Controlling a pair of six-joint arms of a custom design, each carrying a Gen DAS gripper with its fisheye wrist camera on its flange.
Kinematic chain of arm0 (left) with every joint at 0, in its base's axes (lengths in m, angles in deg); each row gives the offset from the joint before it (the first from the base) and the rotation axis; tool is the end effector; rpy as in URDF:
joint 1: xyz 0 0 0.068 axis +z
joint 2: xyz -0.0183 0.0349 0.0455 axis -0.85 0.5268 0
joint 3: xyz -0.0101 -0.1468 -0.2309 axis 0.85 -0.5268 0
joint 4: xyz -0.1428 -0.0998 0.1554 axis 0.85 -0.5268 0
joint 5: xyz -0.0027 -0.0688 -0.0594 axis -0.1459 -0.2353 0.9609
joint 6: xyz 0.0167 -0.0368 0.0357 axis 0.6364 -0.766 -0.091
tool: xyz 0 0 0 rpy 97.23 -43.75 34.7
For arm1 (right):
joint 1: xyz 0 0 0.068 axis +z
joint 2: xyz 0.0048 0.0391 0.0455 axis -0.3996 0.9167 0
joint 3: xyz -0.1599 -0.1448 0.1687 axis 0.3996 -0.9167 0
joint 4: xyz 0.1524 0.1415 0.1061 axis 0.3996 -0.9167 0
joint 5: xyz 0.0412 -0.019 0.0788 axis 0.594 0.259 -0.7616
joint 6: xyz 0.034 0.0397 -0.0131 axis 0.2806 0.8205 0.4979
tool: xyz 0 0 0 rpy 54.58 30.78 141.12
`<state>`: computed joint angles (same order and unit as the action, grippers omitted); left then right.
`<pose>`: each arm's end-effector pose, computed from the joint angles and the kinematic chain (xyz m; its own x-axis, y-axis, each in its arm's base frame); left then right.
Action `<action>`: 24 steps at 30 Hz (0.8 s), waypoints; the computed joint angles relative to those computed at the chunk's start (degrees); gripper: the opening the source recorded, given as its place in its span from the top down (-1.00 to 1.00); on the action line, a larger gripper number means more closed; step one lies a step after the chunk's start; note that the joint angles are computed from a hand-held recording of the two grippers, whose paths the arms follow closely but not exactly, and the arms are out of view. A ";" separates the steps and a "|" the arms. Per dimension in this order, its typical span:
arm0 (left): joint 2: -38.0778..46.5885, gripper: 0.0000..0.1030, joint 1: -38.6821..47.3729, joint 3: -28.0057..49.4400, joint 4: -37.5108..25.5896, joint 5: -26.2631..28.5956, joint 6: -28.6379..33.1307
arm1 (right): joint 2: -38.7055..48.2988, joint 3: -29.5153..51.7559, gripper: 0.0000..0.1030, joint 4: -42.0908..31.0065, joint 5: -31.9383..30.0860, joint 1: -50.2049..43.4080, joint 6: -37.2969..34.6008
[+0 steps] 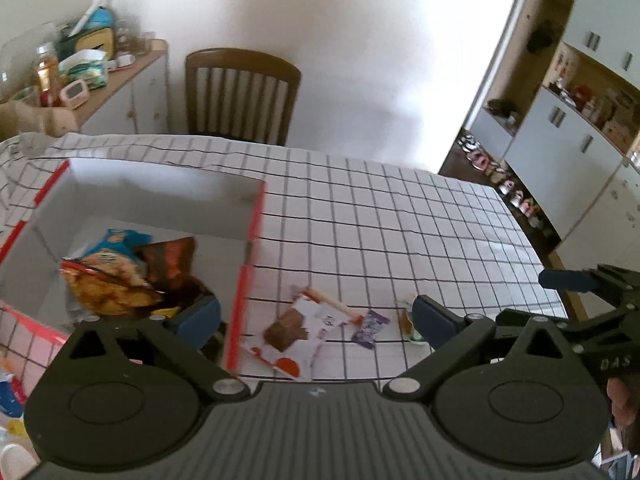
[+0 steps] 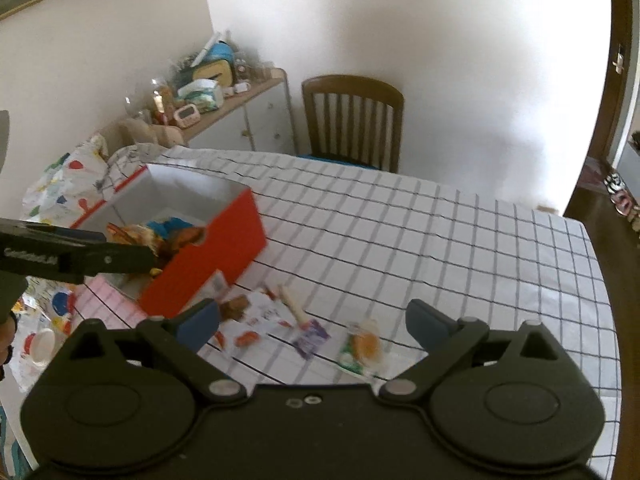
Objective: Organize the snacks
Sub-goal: 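Move the left tool to the white chocolate wafer packet while the right tool approaches the green snack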
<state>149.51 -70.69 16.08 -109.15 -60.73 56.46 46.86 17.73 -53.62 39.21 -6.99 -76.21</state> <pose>0.3042 -0.0736 0.3088 -0.7334 0.0782 -0.6753 0.2701 0.9451 -0.1838 0.2946 0.0880 0.3013 -0.6736 -0.0877 -0.7339 -0.2208 0.9715 0.0867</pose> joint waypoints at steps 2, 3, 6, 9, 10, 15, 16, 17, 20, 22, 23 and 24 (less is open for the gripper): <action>0.79 -0.99 -1.55 -0.50 0.70 -0.98 0.38 | -0.16 -1.16 -0.94 0.23 -1.05 -1.88 -0.70; 1.51 -0.99 -2.09 -0.38 0.65 -1.06 1.03 | -0.20 -1.69 -0.94 0.37 -1.51 -2.63 -0.93; 2.79 -0.99 -4.16 -1.19 1.82 -2.48 3.04 | 0.13 -2.65 -0.94 0.75 -3.02 -4.81 -1.77; 4.04 -0.99 -6.57 -2.23 3.40 -4.31 6.13 | 0.99 -3.08 -0.94 1.27 -4.43 -6.47 -2.25; 4.48 -0.99 -7.27 -2.59 3.91 -4.74 7.20 | 1.49 -2.94 -0.94 1.30 -4.95 -7.01 -2.44; 6.72 -0.99 -9.19 -3.84 6.34 -5.53 10.35 | 4.21 -2.93 -0.93 1.80 -7.04 -8.96 -3.17; 7.05 -0.99 -9.68 -4.44 7.41 -6.08 10.91 | 4.88 -2.81 -0.93 1.81 -7.43 -9.25 -3.27; 7.19 -0.99 -10.20 -5.00 8.43 -6.74 11.56 | 5.67 -2.66 -0.93 1.80 -7.73 -9.46 -3.30; 7.78 -0.99 -11.54 -6.43 11.53 -8.40 13.58 | 7.85 -2.01 -0.91 1.85 -8.00 -9.79 -3.26; 8.53 -0.99 -12.20 -6.96 13.18 -9.65 14.84 | 9.31 -1.40 -0.87 1.84 -8.48 -10.15 -3.17; 9.26 -0.99 -12.23 -6.64 13.36 -9.98 15.37 | 10.19 -0.95 -0.86 1.76 -8.71 -10.27 -3.20; 10.09 -0.99 -12.16 -6.23 13.27 -10.17 15.81 | 10.97 -0.66 -0.85 1.78 -8.87 -10.47 -3.38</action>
<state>159.60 -82.85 9.85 -95.88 -70.90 72.27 57.83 17.07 -51.84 30.34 -17.46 -79.59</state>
